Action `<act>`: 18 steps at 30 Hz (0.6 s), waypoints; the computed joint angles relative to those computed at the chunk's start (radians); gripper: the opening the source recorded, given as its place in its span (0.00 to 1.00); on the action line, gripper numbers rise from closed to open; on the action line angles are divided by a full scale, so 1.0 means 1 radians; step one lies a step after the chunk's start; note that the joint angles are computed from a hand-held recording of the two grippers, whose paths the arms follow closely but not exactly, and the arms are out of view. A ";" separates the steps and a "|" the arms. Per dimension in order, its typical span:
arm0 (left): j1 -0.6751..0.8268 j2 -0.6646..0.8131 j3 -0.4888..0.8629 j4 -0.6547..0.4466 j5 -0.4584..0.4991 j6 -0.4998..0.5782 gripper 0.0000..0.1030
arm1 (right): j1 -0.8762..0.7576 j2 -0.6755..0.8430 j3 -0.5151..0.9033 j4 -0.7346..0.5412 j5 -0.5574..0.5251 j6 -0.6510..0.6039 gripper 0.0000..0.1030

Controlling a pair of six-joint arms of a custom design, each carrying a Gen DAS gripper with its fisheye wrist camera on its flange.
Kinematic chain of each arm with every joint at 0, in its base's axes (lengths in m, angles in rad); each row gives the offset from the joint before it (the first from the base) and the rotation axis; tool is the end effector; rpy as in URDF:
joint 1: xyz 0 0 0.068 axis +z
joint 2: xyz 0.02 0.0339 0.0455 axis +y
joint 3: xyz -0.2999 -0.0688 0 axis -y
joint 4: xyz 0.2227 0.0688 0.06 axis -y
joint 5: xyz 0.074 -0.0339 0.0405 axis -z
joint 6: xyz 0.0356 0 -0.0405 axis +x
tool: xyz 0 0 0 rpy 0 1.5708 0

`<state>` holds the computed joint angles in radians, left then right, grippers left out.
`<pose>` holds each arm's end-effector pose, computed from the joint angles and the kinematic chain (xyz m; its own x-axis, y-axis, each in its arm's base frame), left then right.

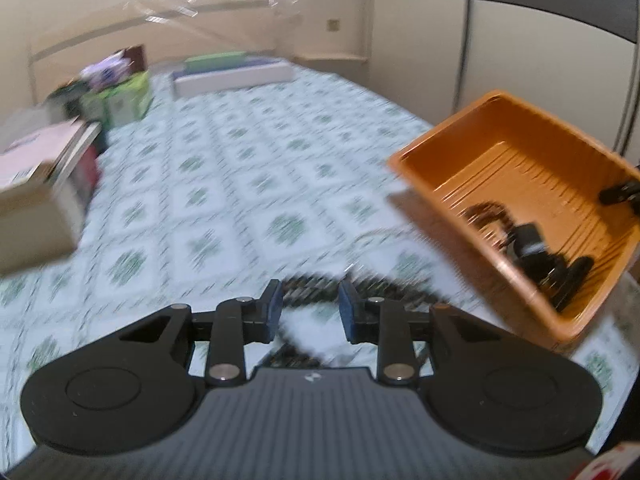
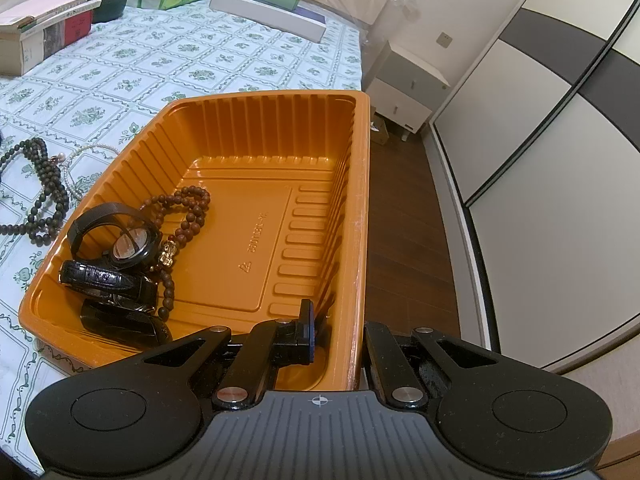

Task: Organize jewelry
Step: 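Move the left gripper back to the black bead necklace, then grasp the black bead necklace with the left gripper and lift it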

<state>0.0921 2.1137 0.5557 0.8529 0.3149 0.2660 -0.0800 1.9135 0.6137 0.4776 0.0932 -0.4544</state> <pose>0.3196 0.0184 0.0785 -0.5839 0.1971 -0.7875 0.3119 0.9501 0.0065 0.3114 -0.0283 0.1173 -0.7188 -0.3808 -0.5816 -0.1923 0.9129 -0.3600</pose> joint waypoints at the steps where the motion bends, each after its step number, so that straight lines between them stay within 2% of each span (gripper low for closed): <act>1: 0.015 0.005 -0.007 0.005 0.003 0.004 0.26 | 0.001 0.000 -0.001 0.001 0.001 0.001 0.05; 7: 0.071 0.037 -0.042 0.037 0.006 0.027 0.30 | -0.002 0.002 0.002 0.000 0.001 0.000 0.05; 18: 0.034 0.077 -0.051 0.079 -0.002 0.019 0.30 | -0.002 0.002 0.002 0.000 0.001 0.001 0.05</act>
<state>0.1257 2.1903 0.5043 0.9321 0.3125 0.2851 -0.0816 1.9154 0.6152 0.4772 0.0938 -0.4537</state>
